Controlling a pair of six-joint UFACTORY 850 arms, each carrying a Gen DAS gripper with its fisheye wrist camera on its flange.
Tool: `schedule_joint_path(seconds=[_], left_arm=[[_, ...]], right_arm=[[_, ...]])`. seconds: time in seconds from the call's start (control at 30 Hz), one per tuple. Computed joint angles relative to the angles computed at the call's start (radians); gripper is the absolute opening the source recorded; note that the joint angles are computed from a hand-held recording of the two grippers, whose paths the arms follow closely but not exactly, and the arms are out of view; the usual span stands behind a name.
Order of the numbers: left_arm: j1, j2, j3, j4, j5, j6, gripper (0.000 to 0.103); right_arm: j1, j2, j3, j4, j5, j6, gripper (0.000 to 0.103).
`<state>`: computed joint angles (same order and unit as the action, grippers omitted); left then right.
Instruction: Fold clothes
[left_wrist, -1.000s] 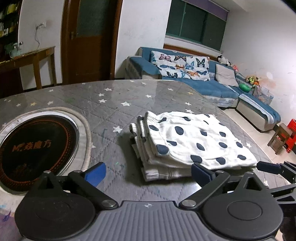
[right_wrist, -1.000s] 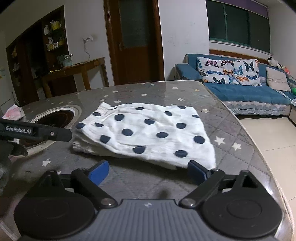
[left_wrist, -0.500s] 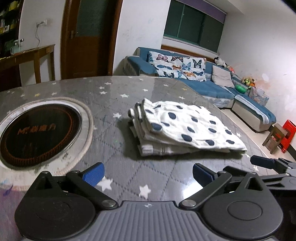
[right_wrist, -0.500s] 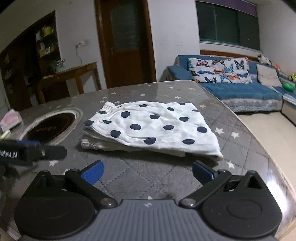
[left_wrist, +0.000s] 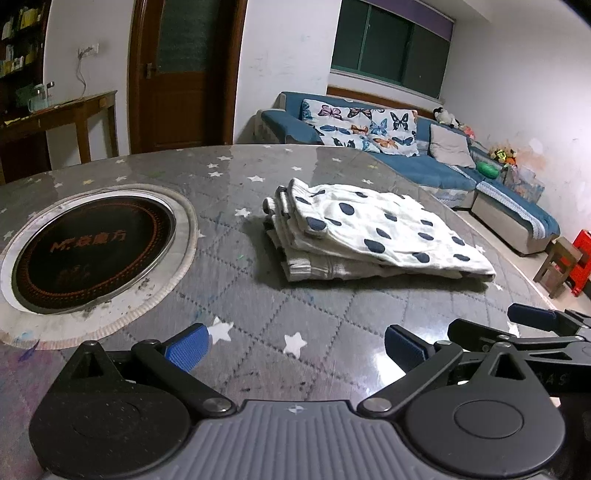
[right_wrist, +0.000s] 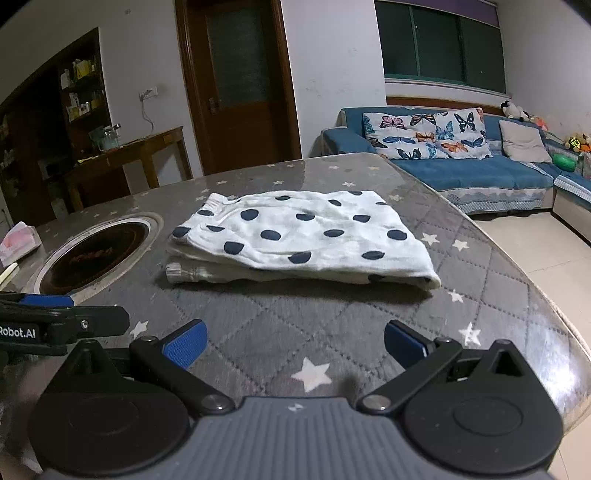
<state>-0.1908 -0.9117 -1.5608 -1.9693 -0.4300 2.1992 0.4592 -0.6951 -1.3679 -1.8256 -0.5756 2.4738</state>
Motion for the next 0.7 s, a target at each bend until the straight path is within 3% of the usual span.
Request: schedule_joint_path(seconds=[0.7], left_arm=[[-0.007,0.028,0.071,-0.092,0.005,0.126,0.103]], right_arm=[[0.011,-0.020,-0.020,0.081,-0.002,-0.089,0.103]])
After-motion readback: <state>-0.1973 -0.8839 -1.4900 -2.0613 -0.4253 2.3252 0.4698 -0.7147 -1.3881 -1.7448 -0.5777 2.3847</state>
